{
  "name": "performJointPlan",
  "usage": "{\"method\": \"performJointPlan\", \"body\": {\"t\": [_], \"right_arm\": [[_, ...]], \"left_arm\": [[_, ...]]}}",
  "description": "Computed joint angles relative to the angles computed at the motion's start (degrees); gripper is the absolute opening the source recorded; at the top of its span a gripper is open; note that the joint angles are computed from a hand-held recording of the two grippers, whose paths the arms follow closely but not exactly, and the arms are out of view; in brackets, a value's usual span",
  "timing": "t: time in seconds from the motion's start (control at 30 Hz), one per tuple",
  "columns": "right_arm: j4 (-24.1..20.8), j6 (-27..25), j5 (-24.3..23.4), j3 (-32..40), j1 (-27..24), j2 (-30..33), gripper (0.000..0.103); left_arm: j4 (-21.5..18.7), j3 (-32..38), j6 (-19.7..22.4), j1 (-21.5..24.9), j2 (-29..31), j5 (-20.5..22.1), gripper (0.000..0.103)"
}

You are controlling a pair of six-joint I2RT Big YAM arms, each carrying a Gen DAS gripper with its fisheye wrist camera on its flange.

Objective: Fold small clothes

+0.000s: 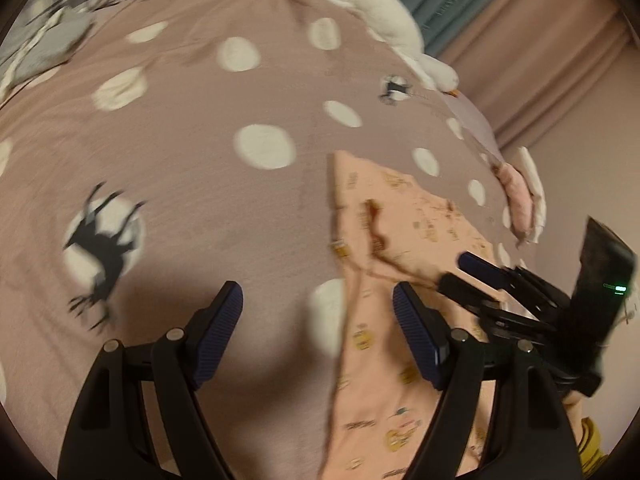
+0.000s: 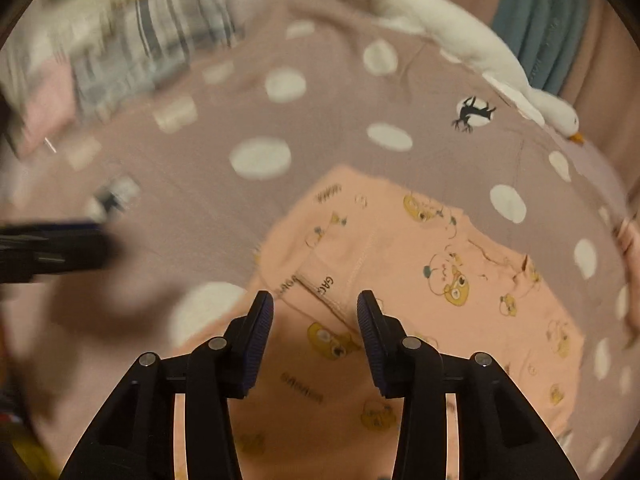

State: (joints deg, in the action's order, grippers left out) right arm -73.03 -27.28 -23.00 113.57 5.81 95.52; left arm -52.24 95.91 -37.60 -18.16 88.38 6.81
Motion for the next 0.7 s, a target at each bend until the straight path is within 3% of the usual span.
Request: {"method": "performJointPlan", "body": {"t": [0.03,0.13,0.23,0.27,0.3,0.43,0.6,0.7], "right_arm": [[-0.2,2.4,-5.0,0.4,-3.0,-0.2,0.050],[1.1,10.0,-8.2,-0.7,-7.9,-0.4,0.053],[0.9,15.8,-6.1,0.1,-11.6,1.6,0.051],[0.8,17.3,-6.1,0.5,-12.6,2.4,0.044],[0.8,18.3,-6.3,0.5,-13.3,2.7,0.036],[2.2,24.5,-6.6,0.8,-16.2,4.7,0.026],[2.4,28.8,-6.2,0.4,-18.2,6.0,0.024],[-0.2,28.9,-4.9,1.4,-19.0,7.6,0.022]], "left_arm": [[0.1,1.5,0.9,-0.3,1.1,0.5,0.078],[0.1,6.6,2.6,-1.4,4.9,2.3,0.076],[-0.1,13.0,4.3,-2.8,9.7,4.2,0.068],[-0.5,15.7,4.8,-3.3,11.7,5.1,0.065],[-0.7,17.7,5.0,-3.5,13.4,6.2,0.058],[-5.2,27.6,5.1,-4.3,21.6,9.3,0.029],[-14.0,34.0,5.2,-4.6,27.9,5.8,0.028],[-12.0,30.6,3.9,-3.8,26.6,7.1,0.019]]}}
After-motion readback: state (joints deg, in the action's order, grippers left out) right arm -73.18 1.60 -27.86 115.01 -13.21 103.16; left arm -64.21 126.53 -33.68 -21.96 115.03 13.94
